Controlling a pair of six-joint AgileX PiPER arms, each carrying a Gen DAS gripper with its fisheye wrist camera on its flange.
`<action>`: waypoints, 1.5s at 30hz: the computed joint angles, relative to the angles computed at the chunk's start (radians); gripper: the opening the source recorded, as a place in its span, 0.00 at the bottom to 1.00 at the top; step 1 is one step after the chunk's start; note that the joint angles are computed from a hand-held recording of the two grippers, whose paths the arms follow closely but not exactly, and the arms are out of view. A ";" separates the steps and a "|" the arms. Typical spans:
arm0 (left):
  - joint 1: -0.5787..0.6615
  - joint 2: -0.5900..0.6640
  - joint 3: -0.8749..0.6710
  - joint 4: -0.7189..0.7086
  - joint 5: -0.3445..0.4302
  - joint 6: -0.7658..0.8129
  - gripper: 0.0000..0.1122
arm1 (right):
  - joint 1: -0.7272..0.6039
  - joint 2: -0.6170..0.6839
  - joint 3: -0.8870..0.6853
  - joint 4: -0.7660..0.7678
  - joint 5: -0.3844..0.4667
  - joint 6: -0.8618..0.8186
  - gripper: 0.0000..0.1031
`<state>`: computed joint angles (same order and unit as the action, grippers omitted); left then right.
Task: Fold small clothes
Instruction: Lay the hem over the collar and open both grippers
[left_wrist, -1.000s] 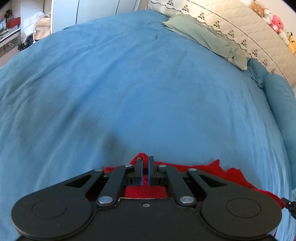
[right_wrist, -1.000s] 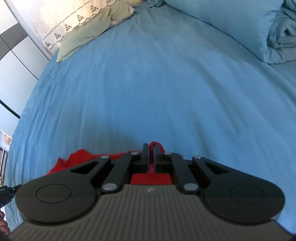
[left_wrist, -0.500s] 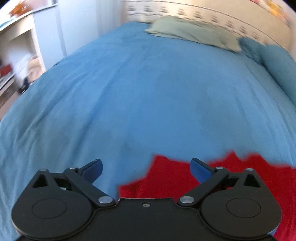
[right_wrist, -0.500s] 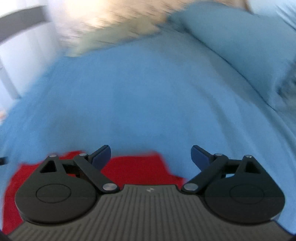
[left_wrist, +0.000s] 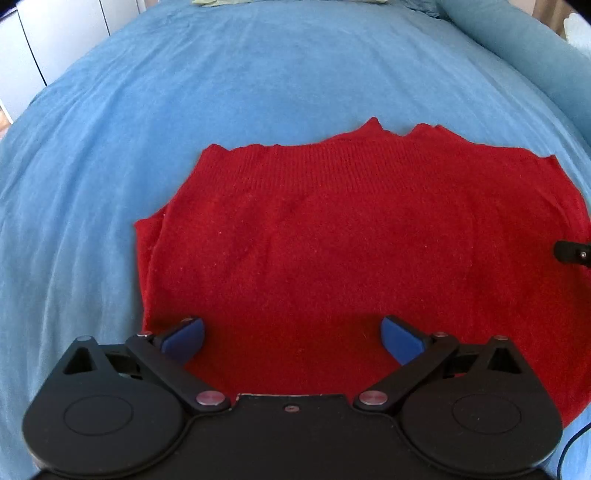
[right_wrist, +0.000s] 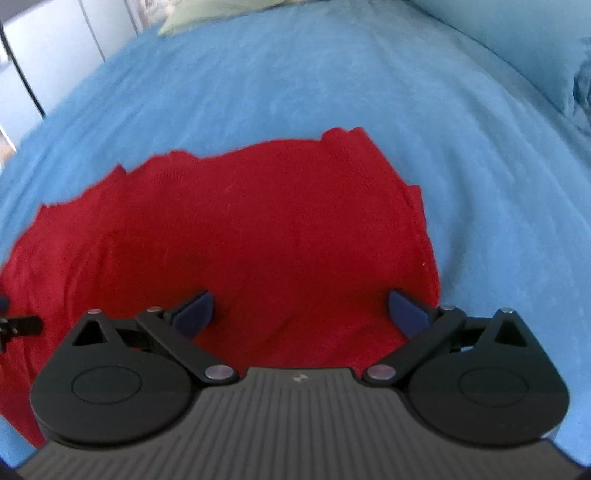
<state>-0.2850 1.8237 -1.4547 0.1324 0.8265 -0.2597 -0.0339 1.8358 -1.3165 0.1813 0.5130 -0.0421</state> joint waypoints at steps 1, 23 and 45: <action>0.000 0.001 -0.004 -0.002 0.008 0.003 0.92 | -0.003 0.006 -0.010 0.009 0.010 -0.012 1.00; -0.190 -0.212 -0.139 0.221 0.250 -0.279 0.92 | -0.176 -0.549 -0.006 0.086 0.317 -0.112 1.00; -0.416 -0.063 -0.107 0.175 0.165 -0.515 0.92 | -0.257 -0.570 0.631 0.388 -0.042 0.027 0.83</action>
